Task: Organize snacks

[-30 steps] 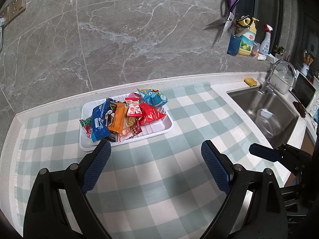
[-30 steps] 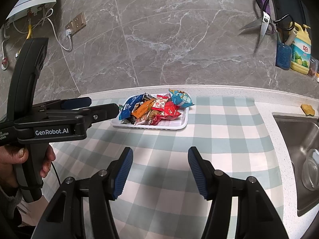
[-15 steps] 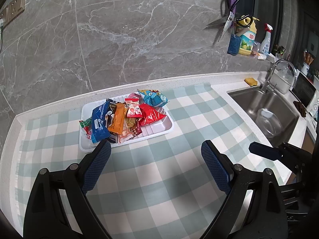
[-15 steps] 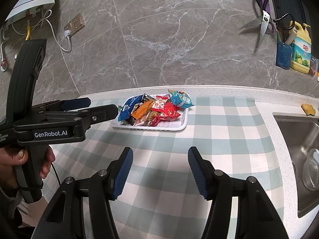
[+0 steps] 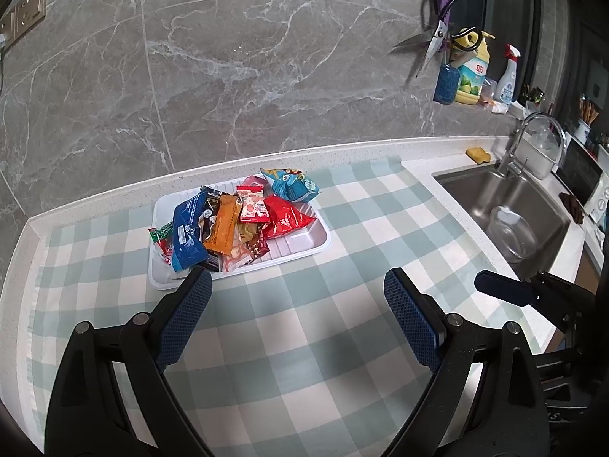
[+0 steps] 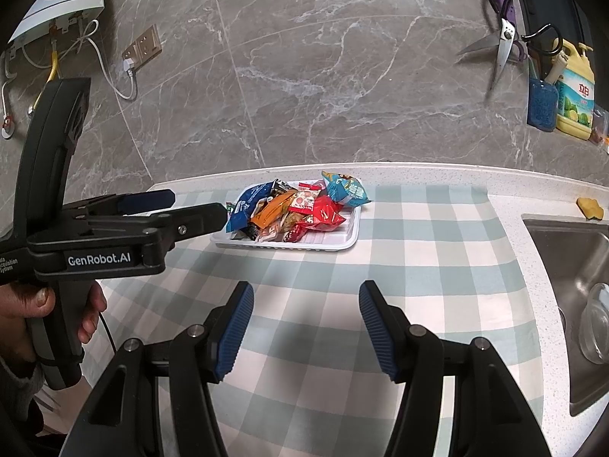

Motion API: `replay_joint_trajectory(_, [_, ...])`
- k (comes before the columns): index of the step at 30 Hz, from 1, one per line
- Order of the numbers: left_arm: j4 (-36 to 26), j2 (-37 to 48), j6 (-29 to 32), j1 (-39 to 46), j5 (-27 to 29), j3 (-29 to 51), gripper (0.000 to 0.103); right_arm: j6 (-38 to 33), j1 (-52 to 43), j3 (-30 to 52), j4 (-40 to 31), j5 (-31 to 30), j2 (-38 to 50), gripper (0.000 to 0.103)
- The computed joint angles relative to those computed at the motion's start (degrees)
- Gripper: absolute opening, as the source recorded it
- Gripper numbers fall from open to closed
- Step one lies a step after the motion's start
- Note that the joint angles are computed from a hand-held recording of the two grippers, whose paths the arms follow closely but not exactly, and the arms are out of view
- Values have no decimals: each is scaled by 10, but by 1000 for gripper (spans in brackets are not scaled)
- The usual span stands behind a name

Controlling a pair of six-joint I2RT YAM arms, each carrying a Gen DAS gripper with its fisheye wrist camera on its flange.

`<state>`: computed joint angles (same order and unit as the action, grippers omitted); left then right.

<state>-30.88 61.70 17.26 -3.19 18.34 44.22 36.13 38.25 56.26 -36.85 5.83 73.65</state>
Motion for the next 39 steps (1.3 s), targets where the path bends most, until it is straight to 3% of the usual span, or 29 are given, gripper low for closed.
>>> replay_joint_trajectory(10, [19,-8,-3,-8,-13,-9,92,0,-1,-3,3,-2,-1,62])
replay_joint_trajectory(15, [51,-36,-1,-42,-77,-26,92,3,0,-6,8,0,0,62])
replay_joint_trajectory(26, [109,-82,-5,-86,-154,-64,92,8,-2,-10,11,1,-3,63])
replay_joint_trajectory(39, [111,-72,-9,-56,-113,-74,92,23,5,-12,10,5,-4,63])
